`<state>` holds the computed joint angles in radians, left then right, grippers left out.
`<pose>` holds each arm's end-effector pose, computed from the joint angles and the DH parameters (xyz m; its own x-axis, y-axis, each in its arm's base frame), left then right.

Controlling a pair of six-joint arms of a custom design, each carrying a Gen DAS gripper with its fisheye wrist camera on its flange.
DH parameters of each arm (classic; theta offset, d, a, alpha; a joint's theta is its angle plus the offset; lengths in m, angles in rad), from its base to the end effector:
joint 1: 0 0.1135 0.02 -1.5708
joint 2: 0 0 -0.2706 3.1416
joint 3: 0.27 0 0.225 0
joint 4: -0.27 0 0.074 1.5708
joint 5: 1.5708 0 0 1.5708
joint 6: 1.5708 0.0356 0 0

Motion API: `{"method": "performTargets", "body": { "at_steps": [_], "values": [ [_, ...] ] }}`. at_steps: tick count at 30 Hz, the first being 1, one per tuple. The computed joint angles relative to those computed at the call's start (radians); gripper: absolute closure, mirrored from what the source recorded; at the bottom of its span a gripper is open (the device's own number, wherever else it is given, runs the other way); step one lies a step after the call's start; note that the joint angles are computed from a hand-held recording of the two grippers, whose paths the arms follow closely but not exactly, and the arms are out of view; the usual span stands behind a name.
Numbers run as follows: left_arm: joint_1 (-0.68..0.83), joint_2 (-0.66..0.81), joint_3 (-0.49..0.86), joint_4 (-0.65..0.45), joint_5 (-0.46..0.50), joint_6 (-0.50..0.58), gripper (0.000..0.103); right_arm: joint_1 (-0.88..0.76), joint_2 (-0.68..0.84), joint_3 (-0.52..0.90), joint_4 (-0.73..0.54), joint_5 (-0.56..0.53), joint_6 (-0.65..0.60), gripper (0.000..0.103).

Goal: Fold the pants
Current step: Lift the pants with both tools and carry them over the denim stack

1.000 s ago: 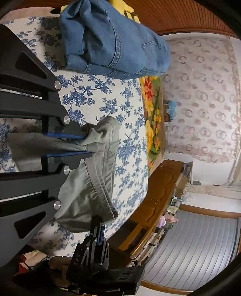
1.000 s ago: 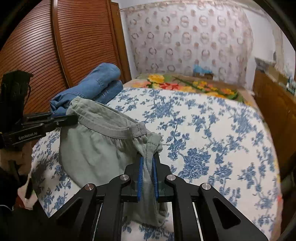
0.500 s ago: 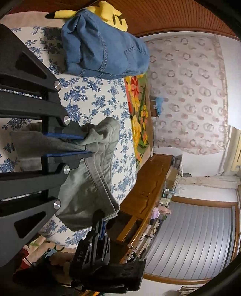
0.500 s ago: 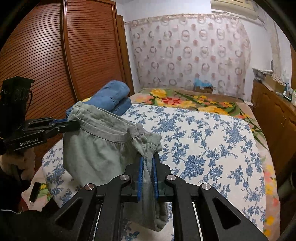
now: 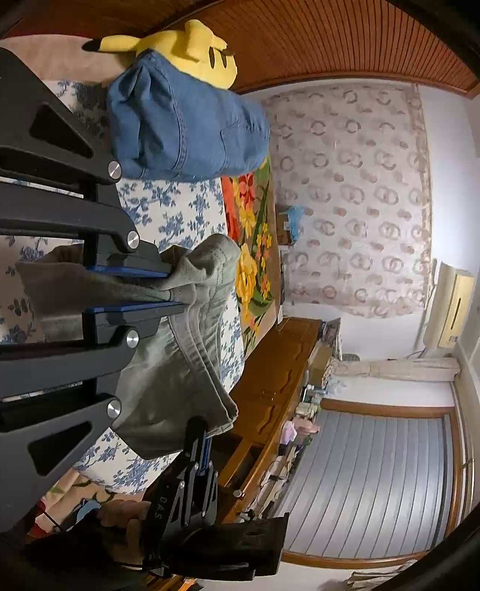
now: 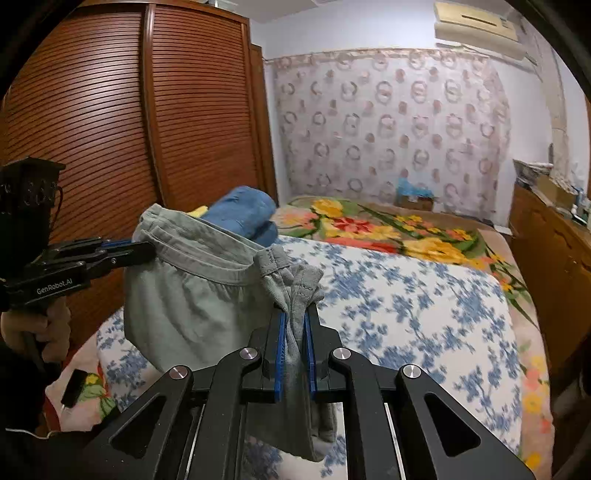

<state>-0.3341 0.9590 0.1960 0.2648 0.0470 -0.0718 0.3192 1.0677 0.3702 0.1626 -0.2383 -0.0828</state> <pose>0.1497 -0.0537 0.1762 -0.4765 0.0896 -0.8746 0.3332 0.9390 -0.0854 0.1756 0.0669 0.2019 -0.4412 -0.2304 -0.8673 -0.5361 0.8428 0.0488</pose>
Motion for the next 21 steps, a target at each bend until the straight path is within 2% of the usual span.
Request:
{"method": "performTargets", "body": {
  "at_steps": [6, 13, 21],
  "values": [
    [0.107, -0.015, 0.015, -0.033, 0.045, 0.033, 0.090, 0.021, 0.166, 0.078, 0.088, -0.024, -0.023, 0.094],
    [0.232, 0.083, 0.031, 0.035, 0.097, 0.055, 0.090, 0.027, 0.375, 0.229, 0.141, -0.065, -0.064, 0.094],
    [0.363, 0.232, 0.119, 0.083, 0.156, 0.081, 0.090, 0.017, 0.611, 0.505, 0.102, -0.099, -0.120, 0.094]
  ]
}}
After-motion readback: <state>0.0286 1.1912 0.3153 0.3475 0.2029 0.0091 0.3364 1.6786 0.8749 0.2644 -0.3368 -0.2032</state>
